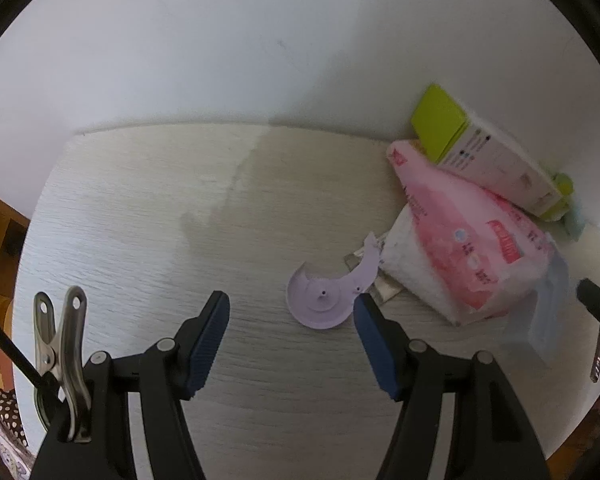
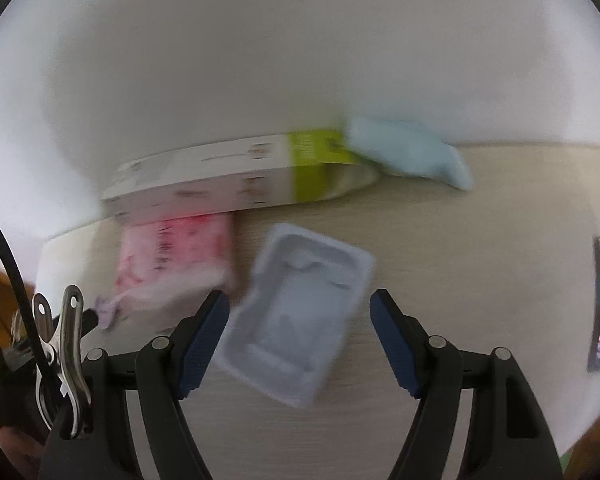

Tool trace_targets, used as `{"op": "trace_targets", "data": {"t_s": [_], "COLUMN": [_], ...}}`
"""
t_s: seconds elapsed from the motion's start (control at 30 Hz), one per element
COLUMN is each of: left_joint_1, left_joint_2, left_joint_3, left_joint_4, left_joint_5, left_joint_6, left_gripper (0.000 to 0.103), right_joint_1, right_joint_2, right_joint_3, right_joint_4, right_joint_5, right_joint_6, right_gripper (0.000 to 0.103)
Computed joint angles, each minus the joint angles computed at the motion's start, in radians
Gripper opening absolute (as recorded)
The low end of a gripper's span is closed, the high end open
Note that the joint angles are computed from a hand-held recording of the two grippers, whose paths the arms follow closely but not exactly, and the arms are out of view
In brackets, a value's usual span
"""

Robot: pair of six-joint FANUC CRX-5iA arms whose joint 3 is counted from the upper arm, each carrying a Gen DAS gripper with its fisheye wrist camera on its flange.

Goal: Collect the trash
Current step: 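Move the left gripper to the lavender paper cutout while the right gripper approaches the white plastic tray, then close the left gripper on the lavender cutout while the right gripper grasps the white plastic tray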

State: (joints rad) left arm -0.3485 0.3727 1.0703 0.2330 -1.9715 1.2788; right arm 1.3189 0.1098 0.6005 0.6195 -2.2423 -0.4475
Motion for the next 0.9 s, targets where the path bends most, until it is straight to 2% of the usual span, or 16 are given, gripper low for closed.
{"op": "trace_targets", "data": {"t_s": [0.1, 0.23, 0.33, 0.43, 0.5, 0.6, 0.7, 0.77, 0.9], "left_joint_1": [0.008, 0.012, 0.013, 0.006, 0.005, 0.009, 0.025, 0.040, 0.084], "left_joint_2": [0.025, 0.029, 0.041, 0.025, 0.023, 0.001, -0.032, -0.036, -0.007], "left_joint_3": [0.007, 0.000, 0.014, -0.021, -0.025, -0.059, -0.088, -0.098, -0.067], "left_joint_4": [-0.005, -0.019, -0.019, -0.017, -0.017, -0.019, -0.010, 0.005, 0.054], "left_joint_5": [-0.005, 0.004, 0.003, 0.036, 0.040, 0.064, 0.072, 0.075, 0.029], "left_joint_6": [0.001, -0.013, -0.022, -0.040, -0.047, -0.066, -0.087, -0.096, -0.074], "left_gripper": [0.068, 0.068, 0.068, 0.068, 0.068, 0.065, 0.047, 0.026, 0.012], "right_joint_1": [0.025, 0.024, 0.027, 0.017, 0.011, 0.003, 0.008, 0.017, 0.030], "right_joint_2": [-0.034, -0.056, -0.079, -0.079, -0.081, -0.071, -0.077, -0.075, -0.060], "right_joint_3": [-0.040, -0.072, -0.108, -0.115, -0.123, -0.122, -0.131, -0.136, -0.119], "right_joint_4": [-0.033, -0.080, -0.124, -0.153, -0.171, -0.176, -0.180, -0.171, -0.155], "right_joint_5": [-0.020, 0.013, 0.034, 0.041, 0.051, 0.059, 0.074, 0.076, 0.069], "right_joint_6": [-0.086, -0.140, -0.186, -0.190, -0.186, -0.173, -0.195, -0.204, -0.199], "right_gripper": [0.075, 0.073, 0.067, 0.052, 0.030, 0.021, 0.015, 0.015, 0.012]}}
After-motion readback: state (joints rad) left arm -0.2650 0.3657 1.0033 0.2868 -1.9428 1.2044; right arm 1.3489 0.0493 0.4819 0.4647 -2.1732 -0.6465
